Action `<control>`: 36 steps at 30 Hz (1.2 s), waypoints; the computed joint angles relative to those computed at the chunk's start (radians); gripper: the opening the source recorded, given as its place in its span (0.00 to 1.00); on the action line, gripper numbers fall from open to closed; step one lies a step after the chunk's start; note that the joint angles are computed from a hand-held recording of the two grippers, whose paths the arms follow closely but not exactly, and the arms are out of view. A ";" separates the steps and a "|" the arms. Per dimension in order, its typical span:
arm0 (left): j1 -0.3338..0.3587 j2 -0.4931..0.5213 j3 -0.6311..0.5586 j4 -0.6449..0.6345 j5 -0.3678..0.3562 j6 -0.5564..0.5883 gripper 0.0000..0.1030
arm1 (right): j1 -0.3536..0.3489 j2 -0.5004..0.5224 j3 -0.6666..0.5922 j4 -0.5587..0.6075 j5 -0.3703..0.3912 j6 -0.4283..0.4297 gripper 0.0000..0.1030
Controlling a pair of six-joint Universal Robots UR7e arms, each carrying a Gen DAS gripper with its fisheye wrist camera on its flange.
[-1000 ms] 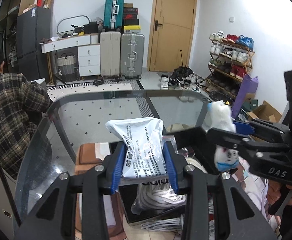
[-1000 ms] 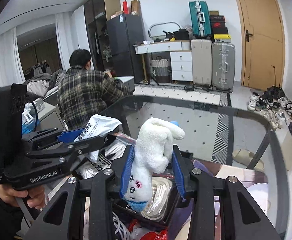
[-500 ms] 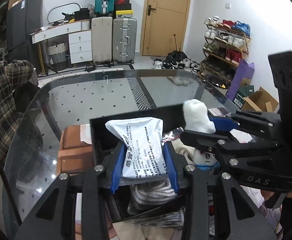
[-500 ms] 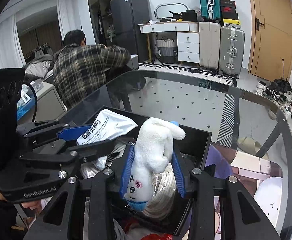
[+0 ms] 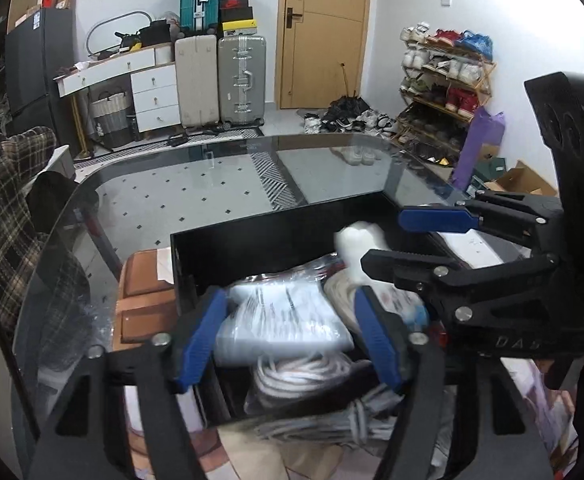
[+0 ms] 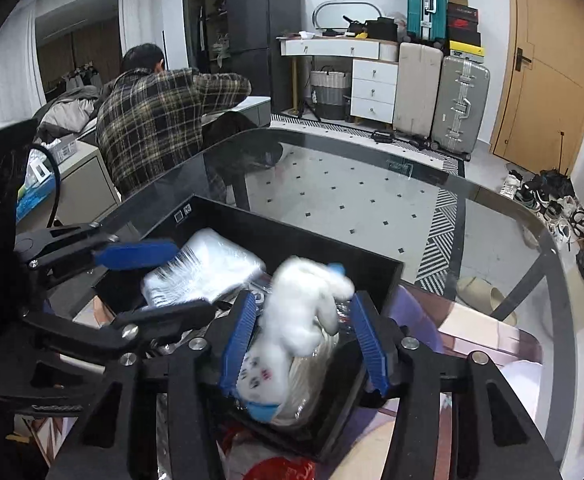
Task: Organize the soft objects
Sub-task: 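Open both tools and withdraw from the box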
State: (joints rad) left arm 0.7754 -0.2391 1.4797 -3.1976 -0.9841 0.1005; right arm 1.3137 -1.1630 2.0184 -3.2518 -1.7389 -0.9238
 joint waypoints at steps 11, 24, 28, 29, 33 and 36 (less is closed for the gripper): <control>-0.041 -0.089 0.179 -0.152 0.004 -0.056 1.00 | -0.020 -0.103 0.124 -0.211 0.027 0.040 1.00; -0.076 -0.129 0.323 -0.266 0.083 -0.124 1.00 | -0.083 -0.260 0.328 -0.269 0.124 0.046 1.00; -0.083 -0.138 0.364 -0.295 0.083 -0.119 1.00 | -0.105 -0.287 0.368 -0.256 0.149 0.024 1.00; -0.084 -0.137 0.370 -0.304 0.080 -0.119 1.00 | -0.110 -0.289 0.368 -0.248 0.151 0.017 1.00; -0.097 -0.133 0.396 -0.346 0.100 -0.122 1.00 | -0.132 -0.280 0.390 -0.261 0.155 0.002 1.00; -0.108 -0.127 0.413 -0.364 0.110 -0.140 1.00 | -0.129 -0.276 0.391 -0.253 0.134 -0.006 1.00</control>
